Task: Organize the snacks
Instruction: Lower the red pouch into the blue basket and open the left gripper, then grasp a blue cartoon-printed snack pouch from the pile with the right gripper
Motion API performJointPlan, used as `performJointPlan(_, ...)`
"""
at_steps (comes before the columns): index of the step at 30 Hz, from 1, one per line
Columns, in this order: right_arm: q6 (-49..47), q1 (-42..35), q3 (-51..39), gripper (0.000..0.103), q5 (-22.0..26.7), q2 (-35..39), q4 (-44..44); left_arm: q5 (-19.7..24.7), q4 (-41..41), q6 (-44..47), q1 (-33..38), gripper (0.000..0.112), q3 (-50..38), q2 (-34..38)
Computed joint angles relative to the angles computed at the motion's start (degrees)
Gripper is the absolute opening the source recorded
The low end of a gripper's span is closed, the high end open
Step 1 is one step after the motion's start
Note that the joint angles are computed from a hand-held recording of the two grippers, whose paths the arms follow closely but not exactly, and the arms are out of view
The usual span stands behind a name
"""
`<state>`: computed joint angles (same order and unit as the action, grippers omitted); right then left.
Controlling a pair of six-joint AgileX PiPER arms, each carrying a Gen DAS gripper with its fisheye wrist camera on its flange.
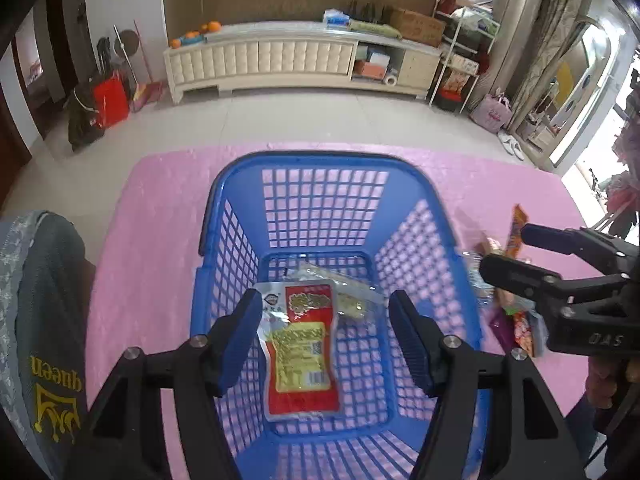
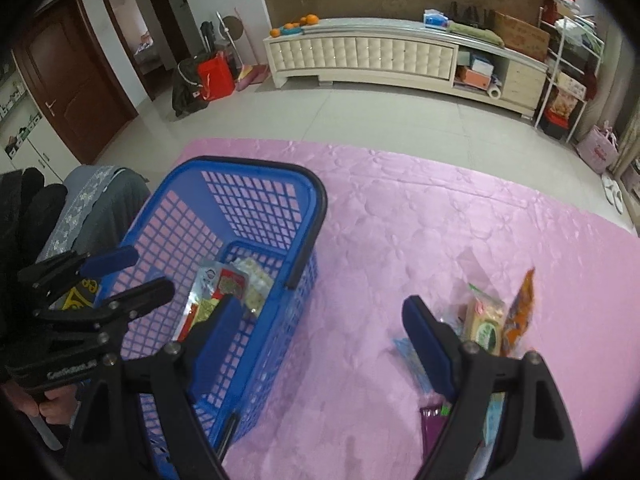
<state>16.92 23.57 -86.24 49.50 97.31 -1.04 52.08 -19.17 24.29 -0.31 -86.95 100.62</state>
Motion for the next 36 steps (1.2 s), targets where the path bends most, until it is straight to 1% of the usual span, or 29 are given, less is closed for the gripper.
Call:
performJointPlan(2,1.0,0.6,2.1,0.086,0.3,-2.8,-0.5,-1.4,-0.5,0.2,-0.9,0.069,4.5,-4.6)
performJointPlan(3,1.5,0.9,3.2,0.086,0.4,-4.3,-0.8,-1.5,-0.6,0.4,-1.3,0.069,5.9,-6.7)
performJointPlan(9,4.3,1.4,8.9,0.086,2.1,-13.2,-2.3,-1.0,-0.1,-1.7,-4.6,0.071,10.6,-15.2)
performJointPlan(12,4.5,0.5,11.0,0.086,3.3,-17.2,-2.4,-0.2,0.2,-2.9,-6.8,0.075,12.0,-18.5)
performJointPlan(14,3.9,-0.8,12.6,0.086,4.3,-20.0,-1.7,-0.8,1.9,-5.0,-9.7,0.08,13.2,-20.4)
performJointPlan(17,3.0,-3.3,15.1,0.086,5.7,-24.5,-0.9,-1.0,4.5,-8.3,-14.3,0.08,13.3,-21.9)
performJointPlan(20,1.1,-7.2,17.3,0.086,7.1,-28.2,0.5,-0.9,7.2,-12.5,-19.5,0.081,12.2,-22.0)
performJointPlan(23,-4.2,-13.2,18.8,0.086,8.7,-30.9,4.2,-1.0,10.5,-16.9,-24.8,0.081,10.9,-21.3)
performJointPlan(28,-15.0,-25.1,21.2,0.086,10.6,-34.1,10.9,-1.0,13.8,-22.4,-31.0,0.082,8.8,-18.6)
performJointPlan(32,-23.3,-33.7,23.0,0.086,11.6,-34.5,16.1,0.3,15.5,-25.6,-34.9,0.082,5.5,-14.4)
performJointPlan(36,-31.3,-41.5,24.8,0.086,12.4,-33.5,20.7,0.1,17.7,-27.7,-38.3,0.082,4.1,-11.4)
